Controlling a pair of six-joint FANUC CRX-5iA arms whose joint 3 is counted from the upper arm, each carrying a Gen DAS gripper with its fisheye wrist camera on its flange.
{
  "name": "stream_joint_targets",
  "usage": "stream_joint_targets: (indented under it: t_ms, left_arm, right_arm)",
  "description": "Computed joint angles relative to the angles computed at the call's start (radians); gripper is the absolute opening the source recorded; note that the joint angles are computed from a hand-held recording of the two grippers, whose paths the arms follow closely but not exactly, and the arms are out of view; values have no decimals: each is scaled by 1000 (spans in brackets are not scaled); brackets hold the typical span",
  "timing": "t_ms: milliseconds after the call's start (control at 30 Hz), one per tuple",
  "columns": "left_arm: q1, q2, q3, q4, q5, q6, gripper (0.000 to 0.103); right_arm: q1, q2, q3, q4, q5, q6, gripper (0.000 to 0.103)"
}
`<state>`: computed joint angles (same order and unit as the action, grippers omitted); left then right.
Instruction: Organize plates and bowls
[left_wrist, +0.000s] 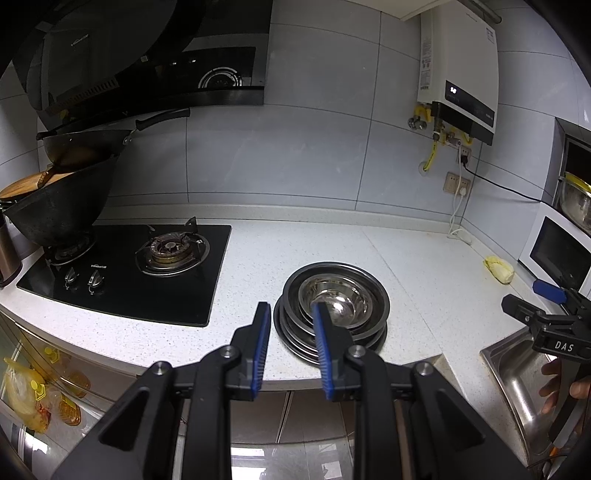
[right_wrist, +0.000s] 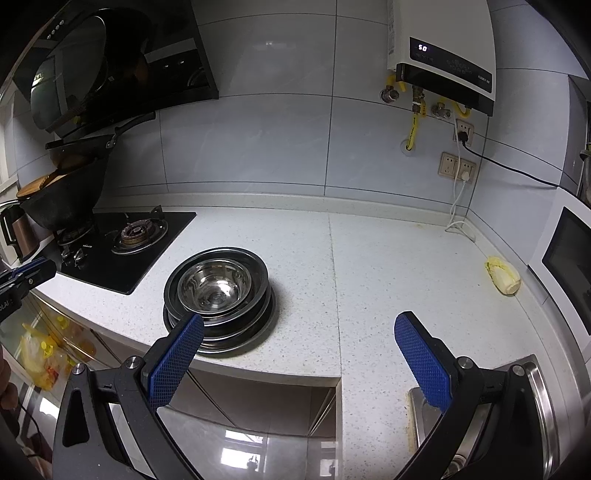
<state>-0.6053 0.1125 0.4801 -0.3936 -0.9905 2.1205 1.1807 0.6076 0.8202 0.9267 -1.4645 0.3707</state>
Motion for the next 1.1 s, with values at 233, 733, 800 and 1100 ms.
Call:
stream_joint_targets:
  t_ms: [233, 733, 800, 1100]
  left_arm:
    - [7, 0, -6, 10, 9, -8, 23]
    - [16, -3, -13, 26, 19, -24, 23]
    - [14, -3, -12, 24, 17, -25, 23]
    - [10, -4, -9, 26, 13, -30, 23]
  right_arm:
    - [0, 2, 5, 0, -3, 1, 101]
    - [4, 2, 6, 7, -13, -4, 101]
    - [5, 1, 4, 8, -15, -6, 101]
    - [8, 2, 7, 8, -20, -5, 101]
